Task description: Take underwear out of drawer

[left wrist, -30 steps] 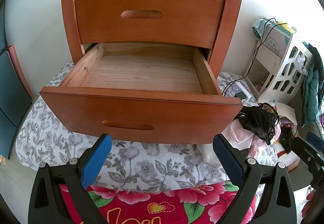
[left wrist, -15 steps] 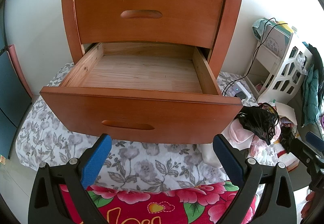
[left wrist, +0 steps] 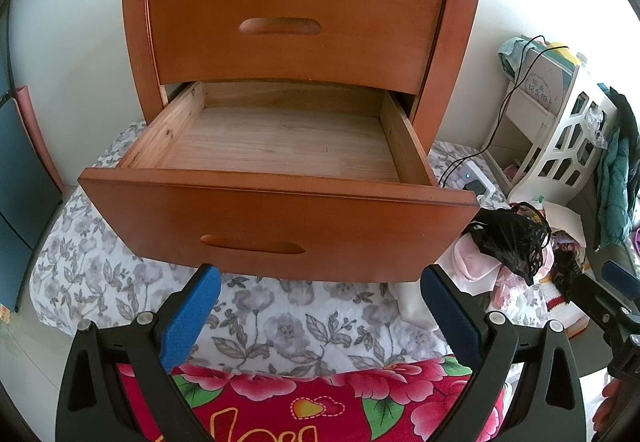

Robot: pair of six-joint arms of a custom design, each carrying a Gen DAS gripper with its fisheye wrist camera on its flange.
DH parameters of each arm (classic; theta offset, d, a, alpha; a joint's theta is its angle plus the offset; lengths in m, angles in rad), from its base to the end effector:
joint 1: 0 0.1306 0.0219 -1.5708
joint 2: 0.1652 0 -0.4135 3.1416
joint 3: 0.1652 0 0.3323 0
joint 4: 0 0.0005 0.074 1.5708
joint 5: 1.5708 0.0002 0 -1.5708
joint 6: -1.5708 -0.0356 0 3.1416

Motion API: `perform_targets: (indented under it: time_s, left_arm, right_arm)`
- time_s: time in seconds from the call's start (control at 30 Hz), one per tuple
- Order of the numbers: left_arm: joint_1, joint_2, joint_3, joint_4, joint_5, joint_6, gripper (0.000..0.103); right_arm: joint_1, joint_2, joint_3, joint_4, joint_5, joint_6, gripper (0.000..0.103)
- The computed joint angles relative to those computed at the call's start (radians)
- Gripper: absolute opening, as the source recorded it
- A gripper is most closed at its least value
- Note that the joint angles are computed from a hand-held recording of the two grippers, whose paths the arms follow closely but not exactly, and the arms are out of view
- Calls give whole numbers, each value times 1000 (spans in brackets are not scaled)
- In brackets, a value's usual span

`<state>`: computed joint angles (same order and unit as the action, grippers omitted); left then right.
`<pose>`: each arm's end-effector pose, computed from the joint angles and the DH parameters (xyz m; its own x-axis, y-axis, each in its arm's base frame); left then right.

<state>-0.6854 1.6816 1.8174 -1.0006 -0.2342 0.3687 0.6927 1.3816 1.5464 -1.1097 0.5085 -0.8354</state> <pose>0.4184 -0.3321 0.4906 -0.7294 0.1436 -0.6688 0.2533 0.9649 -0.0691 0.3201 0.2425 0.5132 -0.6693 0.2863 -0.6856 0.2355 0.9569 0.1697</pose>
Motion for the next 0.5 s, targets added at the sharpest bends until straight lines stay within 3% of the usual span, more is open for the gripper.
perform_targets:
  time_s: [0.5]
  left_arm:
    - [-1, -6, -10, 12, -19, 10, 100]
  right_arm:
    - [-1, 1, -1, 1, -8, 7, 103]
